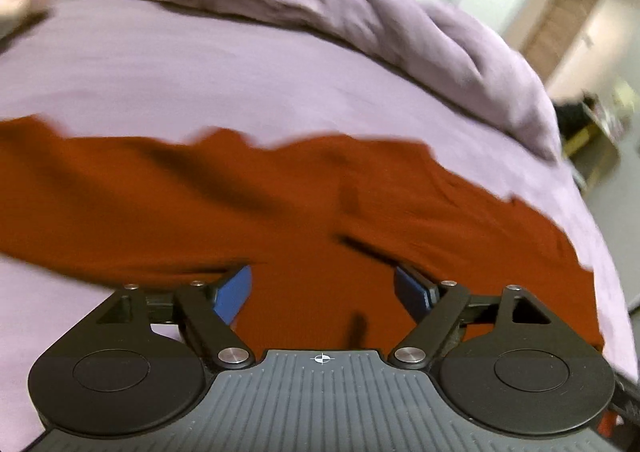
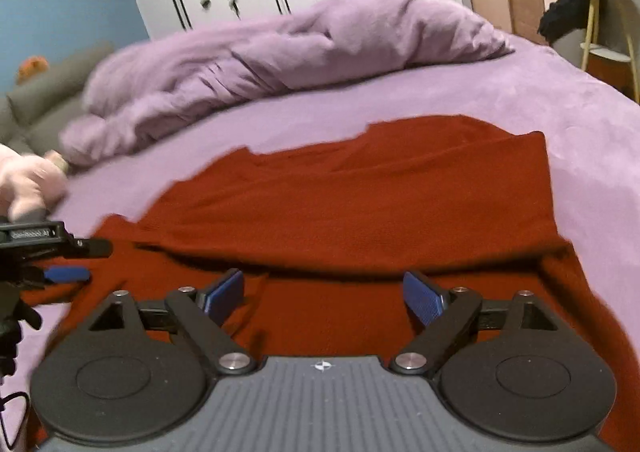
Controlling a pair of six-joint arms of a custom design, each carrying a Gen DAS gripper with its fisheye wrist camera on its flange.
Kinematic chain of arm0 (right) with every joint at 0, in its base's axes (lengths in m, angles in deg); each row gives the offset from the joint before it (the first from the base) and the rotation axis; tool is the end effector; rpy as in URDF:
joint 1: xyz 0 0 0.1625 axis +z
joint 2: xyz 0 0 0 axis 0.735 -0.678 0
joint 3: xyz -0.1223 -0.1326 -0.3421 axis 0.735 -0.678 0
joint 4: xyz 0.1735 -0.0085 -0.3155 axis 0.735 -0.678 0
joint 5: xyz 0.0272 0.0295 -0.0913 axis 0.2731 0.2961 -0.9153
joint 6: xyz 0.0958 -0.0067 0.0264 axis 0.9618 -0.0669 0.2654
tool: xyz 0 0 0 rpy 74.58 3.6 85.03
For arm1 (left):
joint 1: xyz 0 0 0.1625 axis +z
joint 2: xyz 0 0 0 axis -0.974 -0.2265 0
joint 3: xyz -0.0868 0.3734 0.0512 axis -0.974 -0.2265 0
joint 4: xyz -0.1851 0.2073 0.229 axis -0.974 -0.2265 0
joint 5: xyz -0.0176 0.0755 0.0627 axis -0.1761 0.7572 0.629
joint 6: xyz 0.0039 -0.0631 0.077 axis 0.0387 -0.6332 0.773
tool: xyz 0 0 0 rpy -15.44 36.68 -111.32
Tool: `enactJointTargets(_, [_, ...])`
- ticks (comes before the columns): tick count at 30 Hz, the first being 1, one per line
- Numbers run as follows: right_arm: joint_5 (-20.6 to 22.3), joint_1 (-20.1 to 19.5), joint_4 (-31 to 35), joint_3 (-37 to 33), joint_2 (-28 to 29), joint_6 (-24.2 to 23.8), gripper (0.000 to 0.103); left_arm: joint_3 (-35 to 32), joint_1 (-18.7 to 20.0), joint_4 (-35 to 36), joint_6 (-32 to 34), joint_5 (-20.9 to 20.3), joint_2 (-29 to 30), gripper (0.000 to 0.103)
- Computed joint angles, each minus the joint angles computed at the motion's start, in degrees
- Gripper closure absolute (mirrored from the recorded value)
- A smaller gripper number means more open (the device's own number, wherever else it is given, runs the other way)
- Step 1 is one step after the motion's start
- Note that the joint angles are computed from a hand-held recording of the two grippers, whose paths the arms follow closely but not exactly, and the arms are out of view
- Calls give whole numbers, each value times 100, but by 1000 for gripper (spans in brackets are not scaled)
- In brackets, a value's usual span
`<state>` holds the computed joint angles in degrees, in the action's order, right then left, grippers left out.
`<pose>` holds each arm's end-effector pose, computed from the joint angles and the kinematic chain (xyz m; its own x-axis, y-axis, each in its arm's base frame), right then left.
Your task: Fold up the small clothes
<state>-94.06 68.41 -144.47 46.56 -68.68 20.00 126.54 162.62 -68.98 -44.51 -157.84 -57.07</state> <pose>0.2803 -0.4377 -0.0909 -0.8698 0.1850 0.4574 -0.2935 0.5513 -0.7810 0.1155 -0.6133 0.3511 -0.9031 0.1510 -0.4021 0.3616 0.7724 -0.5222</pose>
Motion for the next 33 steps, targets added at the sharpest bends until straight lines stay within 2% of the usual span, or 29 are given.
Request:
enactJointTargets(2, [-121,176,-92,111,58,237,16,-203,262,97,-144,-20,-149,14])
enactJointTargets(5, [-167,325,-236,356,116,942,17,-632,668,-58,-531,327,-153,13])
enactJointTargets(7, [-162,342,-218,467,111,1346,18,-1037,932,99,-1020,477,-70,15])
enactJointTargets(8, [-161,342,-212,501,108,1521,19,-1232,1072,154,-1258,407,-17,16])
enactJointTargets(12, [-224,333,37,468,55,1912,22,-2005,1597,228,-1975,-528,290,19])
enactJointTargets(15, [-177,363,23,370,35,1969,23,-2566,1842,141,-2601,-952,616,27])
enactJointTargets(17, [-190,401,13,273,53,1891,23,-2955,1963,131,-3115,-1110,842,46])
enactJointTargets(18, [-194,415,30,223,68,1867,23,-3137,2004,148,-3345,-1134,948,50])
enactJointTargets(20, [-159,414,95,200,73,1892,23,-3477,2093,356,-3682,-1151,1097,70])
enactJointTargets(22, [-136,410,109,188,84,1933,23,-3674,2136,503,-3935,-1162,1182,86])
enactJointTargets(23, [-105,403,78,197,90,1926,23,-3749,2147,609,-3988,-1166,1199,94])
enactJointTargets(26, [-109,395,55,210,85,1913,24,-3553,2091,456,-3777,-1181,1079,94])
enactJointTargets(29, [-83,376,-82,301,51,1891,25,-3090,1878,-24,-3056,-1273,835,95])
enactJointTargets(31, [-84,368,-156,357,33,1861,26,-2672,1601,-249,-2527,-1552,610,95])
enactJointTargets(33, [-64,368,-231,393,21,1850,27,-2099,1269,-423,-2003,-2028,305,95])
